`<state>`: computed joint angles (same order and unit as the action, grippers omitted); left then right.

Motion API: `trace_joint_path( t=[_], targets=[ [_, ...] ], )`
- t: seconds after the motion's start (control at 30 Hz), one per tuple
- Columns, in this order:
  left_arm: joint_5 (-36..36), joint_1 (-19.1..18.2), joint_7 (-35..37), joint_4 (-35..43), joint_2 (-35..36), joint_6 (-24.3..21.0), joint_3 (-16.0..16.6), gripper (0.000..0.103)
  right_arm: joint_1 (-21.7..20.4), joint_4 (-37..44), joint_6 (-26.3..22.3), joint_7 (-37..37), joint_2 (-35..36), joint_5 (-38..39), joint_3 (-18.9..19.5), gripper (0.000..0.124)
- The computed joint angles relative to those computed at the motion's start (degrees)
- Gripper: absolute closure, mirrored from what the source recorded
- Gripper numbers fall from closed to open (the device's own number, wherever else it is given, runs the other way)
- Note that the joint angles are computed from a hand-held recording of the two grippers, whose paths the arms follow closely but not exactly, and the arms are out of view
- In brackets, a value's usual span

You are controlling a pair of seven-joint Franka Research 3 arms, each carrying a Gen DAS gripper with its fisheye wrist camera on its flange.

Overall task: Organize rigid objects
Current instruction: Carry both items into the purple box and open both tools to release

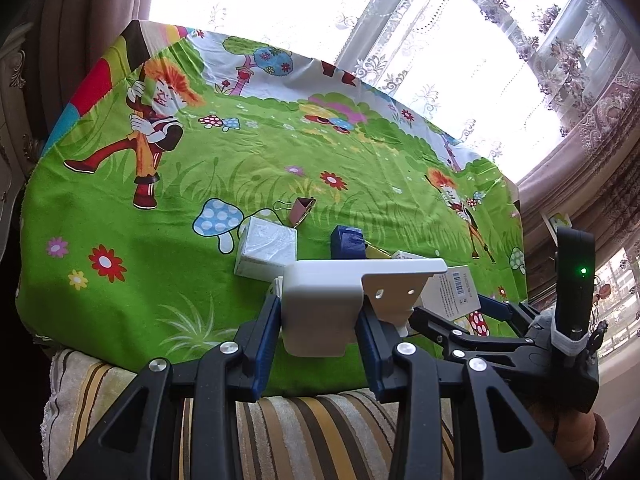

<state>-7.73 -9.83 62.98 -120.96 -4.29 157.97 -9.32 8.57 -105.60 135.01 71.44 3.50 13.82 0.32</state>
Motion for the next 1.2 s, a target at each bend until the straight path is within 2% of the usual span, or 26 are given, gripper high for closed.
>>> trace_joint_path(
  t=[0.37,0.67,0.83,1.03,1.2],
  targets=[
    [-0.3,-2.6,1.7,4.3,1.0,-2.1,-1.9,0.065,-3.3,-6.7,3.7,-1.3,-7.7,7.5,-2.4,0.025],
    [-5.3,-5.4,7.4,10.2,4.8,-5.2,-4.4,0.065,-6.9,-12.0,4.5,-1.5,-13.8,11.0,-5.2,0.025],
    [-7.0,-7.0,10.6,15.2,8.2,-7.3,-6.6,0.065,-9.5,-14.6,5.4,-0.5,-17.0,10.3,-6.6,0.025],
    [-8.4,-8.9,14.4,21.3,12.6,-10.7,-9.4,0.065,-14.4,-18.3,10.0,3.2,-21.0,3.1,-7.1,0.025],
    [-7.4,-10.7,16.8,26.6,16.3,-12.9,-11.2,0.065,-18.1,-18.5,10.2,7.3,-22.0,0.4,-8.4,0.025]
  ],
)
